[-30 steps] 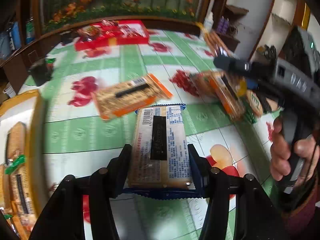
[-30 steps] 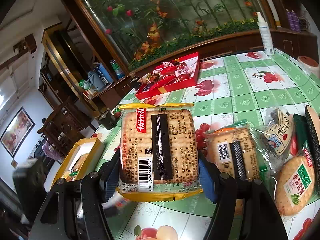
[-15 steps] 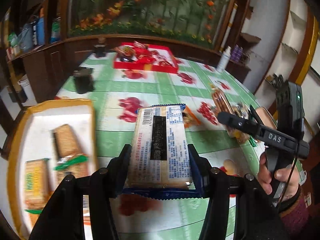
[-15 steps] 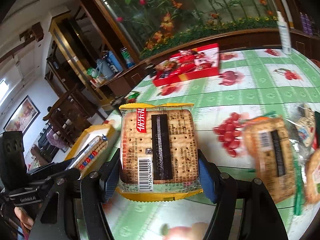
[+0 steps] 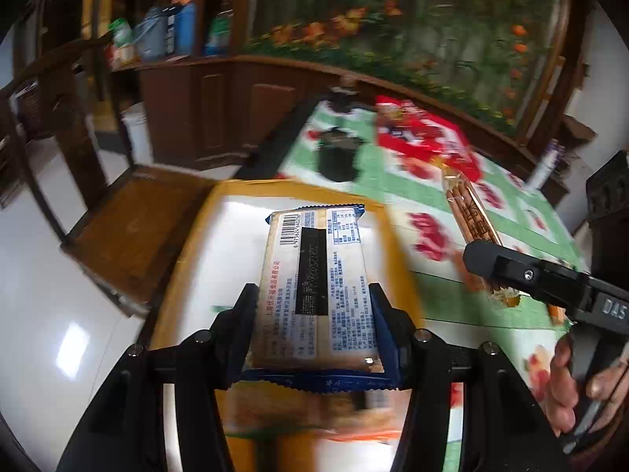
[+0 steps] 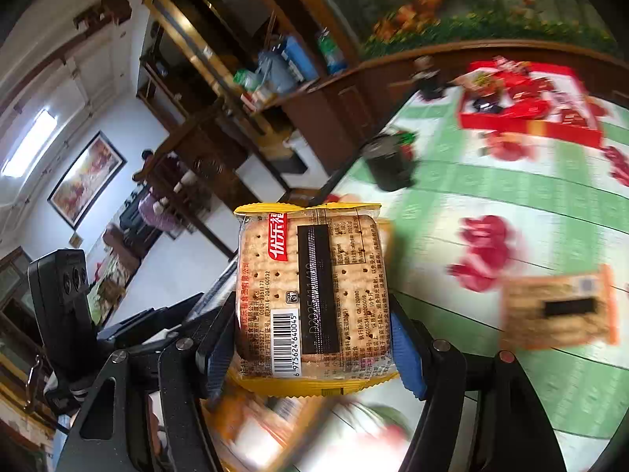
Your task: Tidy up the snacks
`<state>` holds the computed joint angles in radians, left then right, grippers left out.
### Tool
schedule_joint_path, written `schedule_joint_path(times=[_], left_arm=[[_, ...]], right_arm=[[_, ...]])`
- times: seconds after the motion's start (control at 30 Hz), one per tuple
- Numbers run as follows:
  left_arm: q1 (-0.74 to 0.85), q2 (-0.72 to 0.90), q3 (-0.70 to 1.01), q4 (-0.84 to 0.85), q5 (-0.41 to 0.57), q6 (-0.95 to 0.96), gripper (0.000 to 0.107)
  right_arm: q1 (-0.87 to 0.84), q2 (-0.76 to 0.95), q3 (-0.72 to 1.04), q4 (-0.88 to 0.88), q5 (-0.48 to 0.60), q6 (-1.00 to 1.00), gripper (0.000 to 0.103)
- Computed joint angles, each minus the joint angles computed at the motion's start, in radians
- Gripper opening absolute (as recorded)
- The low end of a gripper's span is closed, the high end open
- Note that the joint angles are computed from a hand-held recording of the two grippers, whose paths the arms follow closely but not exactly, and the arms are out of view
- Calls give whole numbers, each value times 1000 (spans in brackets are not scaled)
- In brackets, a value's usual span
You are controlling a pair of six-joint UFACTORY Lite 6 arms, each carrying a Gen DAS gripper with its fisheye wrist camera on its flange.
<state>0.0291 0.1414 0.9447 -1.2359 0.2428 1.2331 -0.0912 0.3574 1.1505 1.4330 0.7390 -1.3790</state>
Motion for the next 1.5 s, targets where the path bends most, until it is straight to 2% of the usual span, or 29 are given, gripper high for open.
schedule_joint_path(times=[0.2, 0.33, 0.57, 0.7, 0.77, 0.87, 1.0, 1.17, 1.27, 1.37, 1.43, 1.5], left_arm=[[86, 122, 81, 36, 46, -25, 54], [91, 159, 90, 15, 29, 6, 54], [110, 192, 105, -18, 53, 41, 54], [127, 174, 94, -40, 81, 59, 61], [136, 161, 86, -53, 94, 65, 75], [128, 114, 52, -75, 92, 81, 75], [115, 12, -20, -108, 118, 107, 75], [15, -135, -101, -97, 107, 62, 75], [-114, -199, -138, -90, 66, 24, 75], [-299, -214, -150, -94, -5, -20, 75], [-438, -183, -146, -170, -62, 26, 75], [-583, -108, -118, -360, -133, 184, 75]], right_arm=[[157, 222, 249, -102, -112, 201, 74], [195, 302, 334, -162, -149, 274, 74], [238, 399, 451, -277, -213, 418, 75], [241, 377, 423, -265, -229, 400, 76], [226, 352, 397, -235, -201, 366, 76], [197, 266, 294, -140, -178, 246, 76], [108, 128, 108, -8, -78, 58, 76], [-91, -21, -106, 36, 40, -90, 76], [-264, -79, -197, 17, 106, -164, 76], [-456, -109, -238, -7, 115, -241, 76], [-576, -85, -207, -32, 115, -267, 76], [-693, -37, -141, -31, 55, -270, 75]])
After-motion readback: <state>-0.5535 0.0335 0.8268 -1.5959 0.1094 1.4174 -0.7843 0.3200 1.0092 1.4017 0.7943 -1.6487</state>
